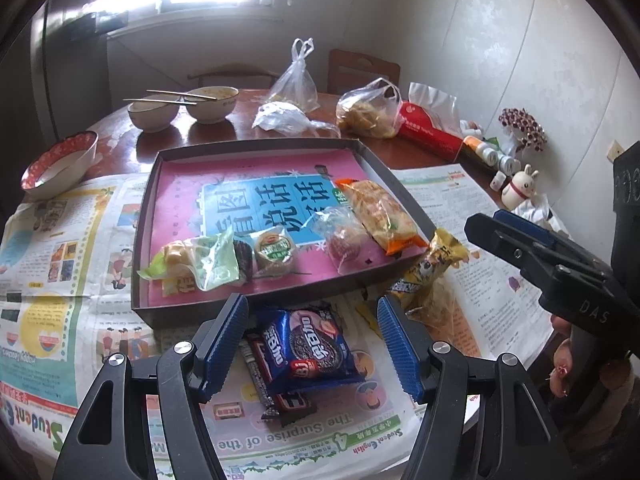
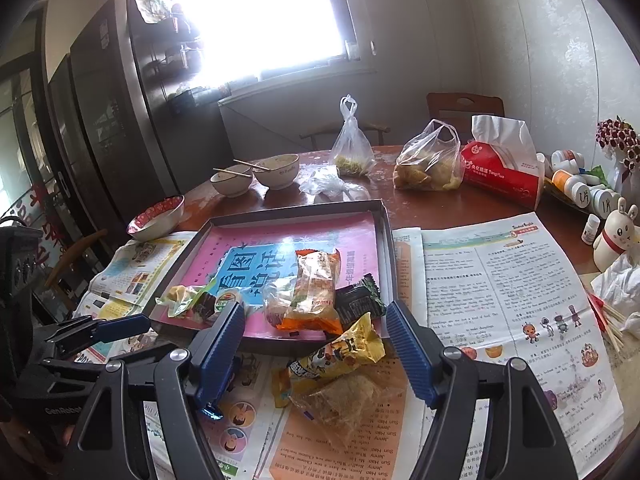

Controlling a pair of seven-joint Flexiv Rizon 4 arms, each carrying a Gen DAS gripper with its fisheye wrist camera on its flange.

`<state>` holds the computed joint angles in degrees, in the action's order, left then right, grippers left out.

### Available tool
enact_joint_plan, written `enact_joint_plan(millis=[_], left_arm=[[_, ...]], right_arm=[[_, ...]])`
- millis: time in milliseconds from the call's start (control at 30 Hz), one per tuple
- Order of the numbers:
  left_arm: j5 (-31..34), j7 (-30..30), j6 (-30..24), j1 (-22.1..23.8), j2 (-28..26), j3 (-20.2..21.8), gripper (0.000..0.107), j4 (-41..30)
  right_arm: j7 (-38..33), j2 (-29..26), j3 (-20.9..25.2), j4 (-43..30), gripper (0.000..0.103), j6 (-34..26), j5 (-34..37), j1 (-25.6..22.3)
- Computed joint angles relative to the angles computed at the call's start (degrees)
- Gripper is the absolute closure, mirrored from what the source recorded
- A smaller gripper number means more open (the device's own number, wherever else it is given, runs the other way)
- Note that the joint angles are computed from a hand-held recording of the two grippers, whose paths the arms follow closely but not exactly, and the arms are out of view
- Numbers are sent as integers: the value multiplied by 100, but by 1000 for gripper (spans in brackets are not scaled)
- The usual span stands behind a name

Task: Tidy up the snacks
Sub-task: 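Withdraw both tools from the tray toward the Oreo pack and yellow bag, then grasp the blue Oreo pack with the left tool while the right tool grasps the yellow cartoon snack bag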

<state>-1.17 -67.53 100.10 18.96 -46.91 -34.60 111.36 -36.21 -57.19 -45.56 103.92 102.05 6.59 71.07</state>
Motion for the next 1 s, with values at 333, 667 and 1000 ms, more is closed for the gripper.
enact_joint_plan(millis=[333,667,1000], left_arm=[[-133,29,-121,-447,58,423,38,-50],[-397,87,-299,-1064,90,1035,38,-205],[-656,39,-396,-1765,76,1769,38,-421]], right_arm=[[-14,49,49,159,28,32,54,35],[-28,84,178,273,27,52,96,-14],[-45,139,550,153,27,-60,-115,-329]])
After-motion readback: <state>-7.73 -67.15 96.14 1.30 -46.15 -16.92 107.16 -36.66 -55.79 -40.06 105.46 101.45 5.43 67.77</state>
